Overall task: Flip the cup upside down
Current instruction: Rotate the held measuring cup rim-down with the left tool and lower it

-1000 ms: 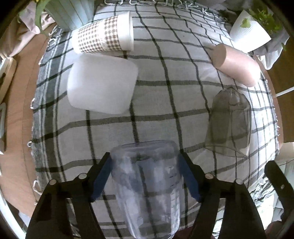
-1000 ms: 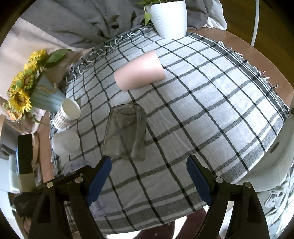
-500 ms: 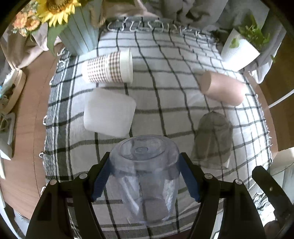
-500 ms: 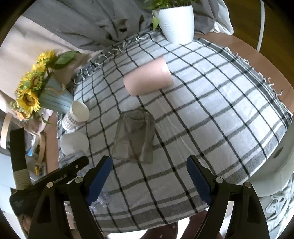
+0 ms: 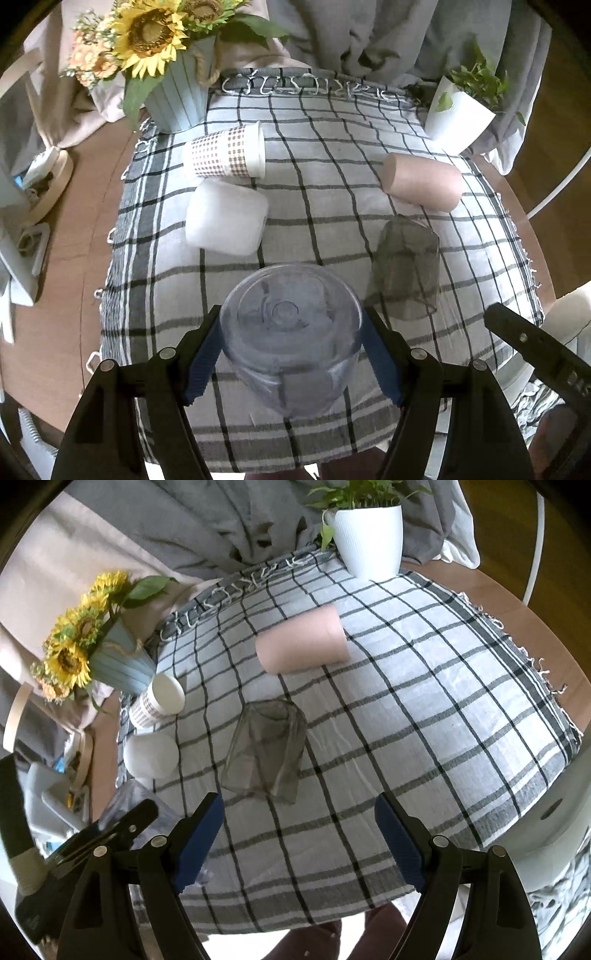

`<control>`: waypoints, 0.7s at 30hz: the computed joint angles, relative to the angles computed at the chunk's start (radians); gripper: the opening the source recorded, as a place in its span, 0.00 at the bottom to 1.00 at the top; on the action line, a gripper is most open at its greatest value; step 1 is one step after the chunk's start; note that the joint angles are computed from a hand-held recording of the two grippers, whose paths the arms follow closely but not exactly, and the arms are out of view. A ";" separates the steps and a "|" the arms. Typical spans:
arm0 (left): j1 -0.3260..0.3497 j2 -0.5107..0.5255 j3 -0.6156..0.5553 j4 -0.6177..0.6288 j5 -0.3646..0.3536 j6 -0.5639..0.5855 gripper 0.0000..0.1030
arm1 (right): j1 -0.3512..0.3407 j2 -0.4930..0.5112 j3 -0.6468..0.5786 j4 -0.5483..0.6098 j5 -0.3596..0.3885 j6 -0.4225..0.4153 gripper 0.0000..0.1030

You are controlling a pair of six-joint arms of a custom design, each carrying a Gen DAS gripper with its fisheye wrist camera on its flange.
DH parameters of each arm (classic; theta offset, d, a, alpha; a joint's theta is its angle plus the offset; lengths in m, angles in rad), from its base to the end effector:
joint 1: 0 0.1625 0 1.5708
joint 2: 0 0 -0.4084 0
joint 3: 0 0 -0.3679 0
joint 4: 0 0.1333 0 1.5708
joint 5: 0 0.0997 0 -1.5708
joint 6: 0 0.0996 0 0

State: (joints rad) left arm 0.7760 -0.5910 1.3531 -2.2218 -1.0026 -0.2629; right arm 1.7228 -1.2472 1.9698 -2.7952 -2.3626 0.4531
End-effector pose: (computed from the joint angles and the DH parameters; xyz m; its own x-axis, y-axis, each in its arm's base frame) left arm -0.3652 -0.6202 0.0416 -0.7133 0.4404 -0.5452 0.5426 0.8394 -0.0319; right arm 0.1415 -0.5114 0.2930 -0.7291 0.5879 0.3504 0.2073 0.6776 -0.7056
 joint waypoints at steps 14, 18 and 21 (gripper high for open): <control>-0.020 -0.042 0.079 -0.010 -0.020 -0.074 0.70 | -0.018 -0.019 0.013 0.042 0.052 -0.060 0.81; -0.021 -0.038 0.080 -0.006 -0.026 -0.086 0.80 | -0.021 -0.024 0.009 0.057 0.055 -0.069 0.83; -0.028 -0.040 0.098 -0.036 -0.011 -0.107 0.84 | -0.021 -0.031 0.012 0.054 0.052 -0.079 0.90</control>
State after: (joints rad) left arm 0.7479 -0.6315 1.4506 -2.2582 -1.0136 -0.3701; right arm 1.7020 -1.2785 1.9816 -2.7410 -2.3104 0.3741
